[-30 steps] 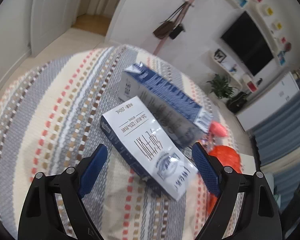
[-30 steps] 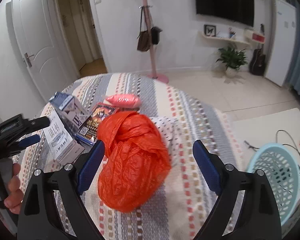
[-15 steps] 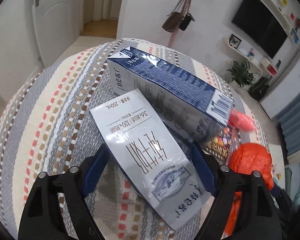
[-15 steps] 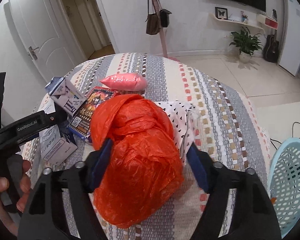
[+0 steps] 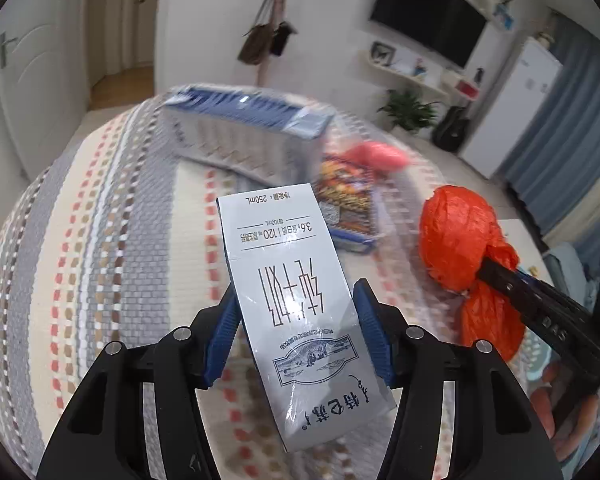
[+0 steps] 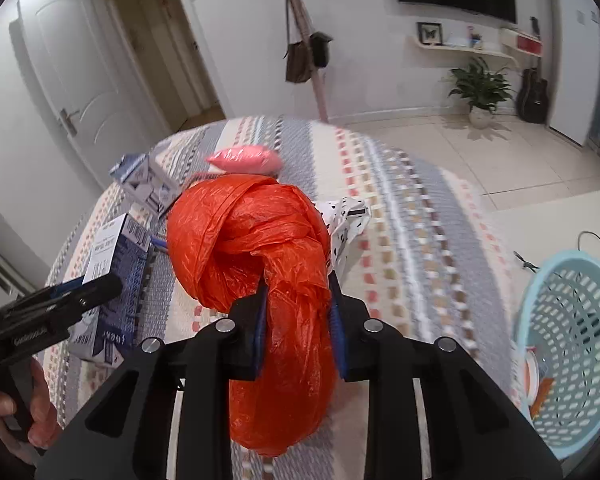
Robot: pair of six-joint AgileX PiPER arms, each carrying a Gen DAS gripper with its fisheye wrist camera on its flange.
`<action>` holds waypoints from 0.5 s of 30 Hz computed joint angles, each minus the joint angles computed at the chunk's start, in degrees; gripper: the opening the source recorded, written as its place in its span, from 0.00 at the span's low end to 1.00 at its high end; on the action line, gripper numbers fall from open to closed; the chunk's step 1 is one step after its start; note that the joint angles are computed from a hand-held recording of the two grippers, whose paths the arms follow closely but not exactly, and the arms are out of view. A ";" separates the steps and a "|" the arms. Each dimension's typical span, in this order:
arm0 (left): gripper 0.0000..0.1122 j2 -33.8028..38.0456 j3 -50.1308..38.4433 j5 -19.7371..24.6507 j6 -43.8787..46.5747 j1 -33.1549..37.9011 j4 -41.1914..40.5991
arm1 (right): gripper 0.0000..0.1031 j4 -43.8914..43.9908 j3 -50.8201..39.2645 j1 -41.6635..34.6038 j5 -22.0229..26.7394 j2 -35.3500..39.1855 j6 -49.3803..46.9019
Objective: Collect trash
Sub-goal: 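Grasp the white milk carton with the left tool while the right tool grasps the red plastic bag, then carry the carton with the left tool while the right tool carries the red bag, dropping both into the basket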
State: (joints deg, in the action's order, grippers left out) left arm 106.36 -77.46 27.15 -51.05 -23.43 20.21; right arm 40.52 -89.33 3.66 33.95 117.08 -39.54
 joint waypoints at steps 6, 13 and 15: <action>0.49 -1.82 -1.99 -1.72 -0.94 -5.13 3.17 | 0.22 6.73 5.98 -5.79 -1.15 -6.40 -4.74; 0.49 6.45 -16.31 -0.50 10.73 -9.42 -4.77 | 0.22 7.66 9.78 -14.44 -3.75 -10.65 -5.14; 0.49 10.13 -22.12 0.32 15.34 -10.50 -8.41 | 0.22 5.46 9.64 -16.48 -4.58 -10.49 -3.49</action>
State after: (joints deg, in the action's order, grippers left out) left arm 116.48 -99.58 27.47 -35.70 -33.93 11.79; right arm 45.99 -79.69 -12.81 29.37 106.58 -43.03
